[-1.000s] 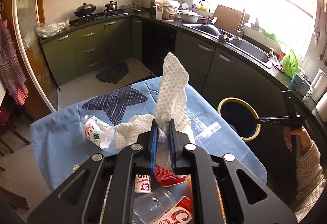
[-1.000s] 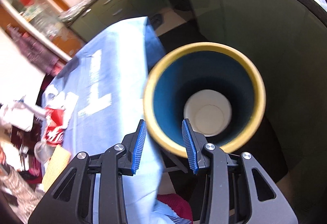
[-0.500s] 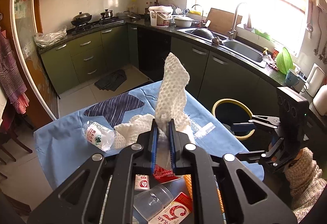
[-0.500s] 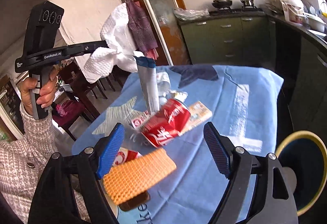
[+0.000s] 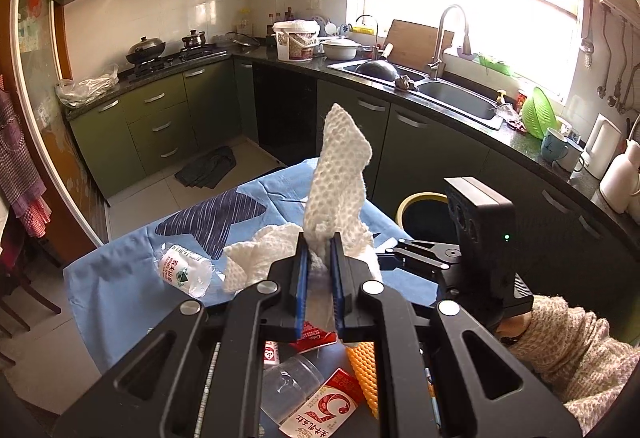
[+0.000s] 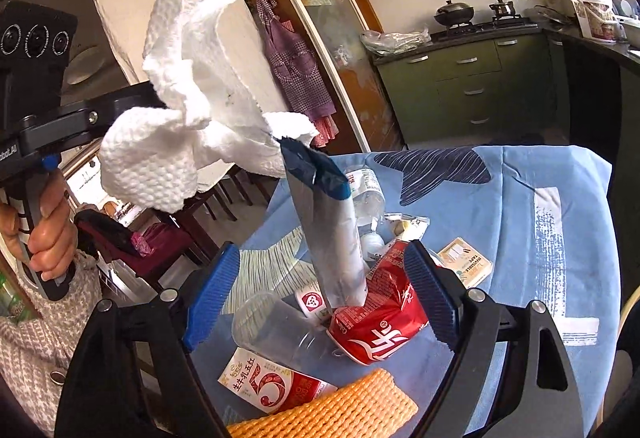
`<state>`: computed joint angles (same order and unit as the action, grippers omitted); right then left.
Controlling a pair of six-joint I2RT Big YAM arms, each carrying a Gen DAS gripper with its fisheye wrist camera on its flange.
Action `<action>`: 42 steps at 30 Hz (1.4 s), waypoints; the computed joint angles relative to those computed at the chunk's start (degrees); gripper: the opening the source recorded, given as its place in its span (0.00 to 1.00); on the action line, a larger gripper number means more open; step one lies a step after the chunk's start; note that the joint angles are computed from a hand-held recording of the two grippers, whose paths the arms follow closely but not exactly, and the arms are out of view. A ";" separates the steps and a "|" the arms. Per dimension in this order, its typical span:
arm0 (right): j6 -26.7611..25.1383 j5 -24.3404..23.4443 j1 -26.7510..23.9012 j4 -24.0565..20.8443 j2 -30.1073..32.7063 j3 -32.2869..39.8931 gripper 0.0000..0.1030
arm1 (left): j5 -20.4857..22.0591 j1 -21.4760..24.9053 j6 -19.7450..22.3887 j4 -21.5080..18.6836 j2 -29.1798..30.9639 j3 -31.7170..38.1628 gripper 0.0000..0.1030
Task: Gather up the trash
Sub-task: 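Grasp the white tissue with the left tool while the right tool grasps the blue wrapper, then drop the tissue into the bin with the left tool while the right tool carries the wrapper there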
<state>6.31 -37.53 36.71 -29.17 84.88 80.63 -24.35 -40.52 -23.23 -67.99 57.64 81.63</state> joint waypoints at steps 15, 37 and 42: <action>-1.57 2.24 -5.20 -4.53 -7.96 -7.40 0.16 | 1.52 0.34 0.72 0.69 1.45 0.61 0.10; -3.83 6.31 -40.10 -10.50 -32.27 -25.31 0.17 | 19.90 -2.27 15.74 -5.89 47.77 35.94 0.11; -3.86 5.25 -42.92 -11.16 -33.48 -26.44 0.17 | 19.73 -3.25 15.51 -11.14 61.26 51.14 0.13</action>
<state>2.45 -32.29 -6.22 -40.33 51.40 54.20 -4.62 -43.76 -7.71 -79.14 118.90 132.76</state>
